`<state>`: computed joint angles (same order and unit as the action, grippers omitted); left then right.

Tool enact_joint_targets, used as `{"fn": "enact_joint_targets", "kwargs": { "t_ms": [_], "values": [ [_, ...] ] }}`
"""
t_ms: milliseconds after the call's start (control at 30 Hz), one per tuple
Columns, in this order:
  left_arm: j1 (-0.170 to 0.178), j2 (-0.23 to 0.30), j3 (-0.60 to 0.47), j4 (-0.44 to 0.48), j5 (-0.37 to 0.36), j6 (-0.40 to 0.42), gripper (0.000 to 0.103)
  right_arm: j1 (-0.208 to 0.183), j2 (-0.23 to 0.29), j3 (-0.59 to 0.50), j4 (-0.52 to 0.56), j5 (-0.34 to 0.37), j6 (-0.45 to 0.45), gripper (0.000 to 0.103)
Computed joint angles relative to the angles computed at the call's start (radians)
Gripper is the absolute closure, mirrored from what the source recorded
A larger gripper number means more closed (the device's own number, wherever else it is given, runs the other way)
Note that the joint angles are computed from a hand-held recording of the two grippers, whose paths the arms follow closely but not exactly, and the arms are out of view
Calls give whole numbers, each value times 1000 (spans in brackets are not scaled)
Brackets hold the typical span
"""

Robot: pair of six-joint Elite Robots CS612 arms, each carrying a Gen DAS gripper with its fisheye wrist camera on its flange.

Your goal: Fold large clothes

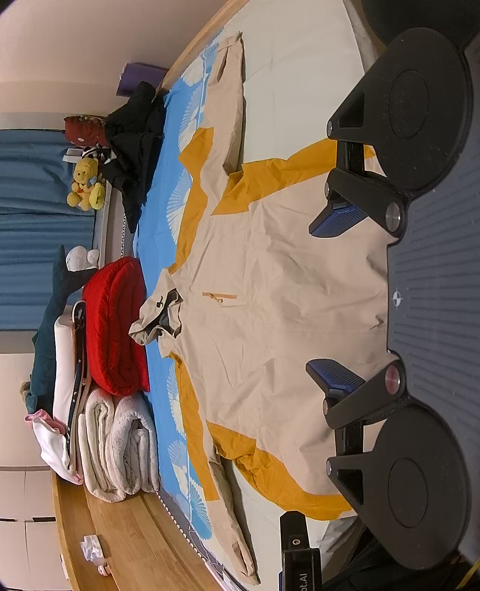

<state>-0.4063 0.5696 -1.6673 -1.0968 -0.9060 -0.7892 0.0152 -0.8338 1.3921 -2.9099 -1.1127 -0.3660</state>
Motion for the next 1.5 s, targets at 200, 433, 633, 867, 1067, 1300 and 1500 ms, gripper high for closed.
{"fn": "enact_joint_targets", "kwargs": {
  "t_ms": [200, 433, 633, 867, 1067, 1300, 1500],
  "values": [
    [1, -1, 1, 0, -1, -1, 3, 0, 0, 0, 0, 0, 0, 29],
    [1, 0, 0, -1, -1, -1, 3, 0, 0, 0, 0, 0, 0, 29],
    [1, -1, 0, 0, -2, 0, 3, 0, 0, 0, 1, -1, 0, 29],
    [1, 0, 0, -3, -2, 1, 3, 1, 0, 0, -3, -3, 4, 29],
    [4, 2, -2, -35, -5, 43, 16, -1, 5, -9, -11, -5, 47, 42],
    [44, -21, 29, -147, -40, 148, 57, -14, 38, -75, -37, 12, 180, 53],
    [113, -30, 108, -330, -102, 333, 57, -20, 117, -230, 12, 31, 163, 54]
  ]
}}
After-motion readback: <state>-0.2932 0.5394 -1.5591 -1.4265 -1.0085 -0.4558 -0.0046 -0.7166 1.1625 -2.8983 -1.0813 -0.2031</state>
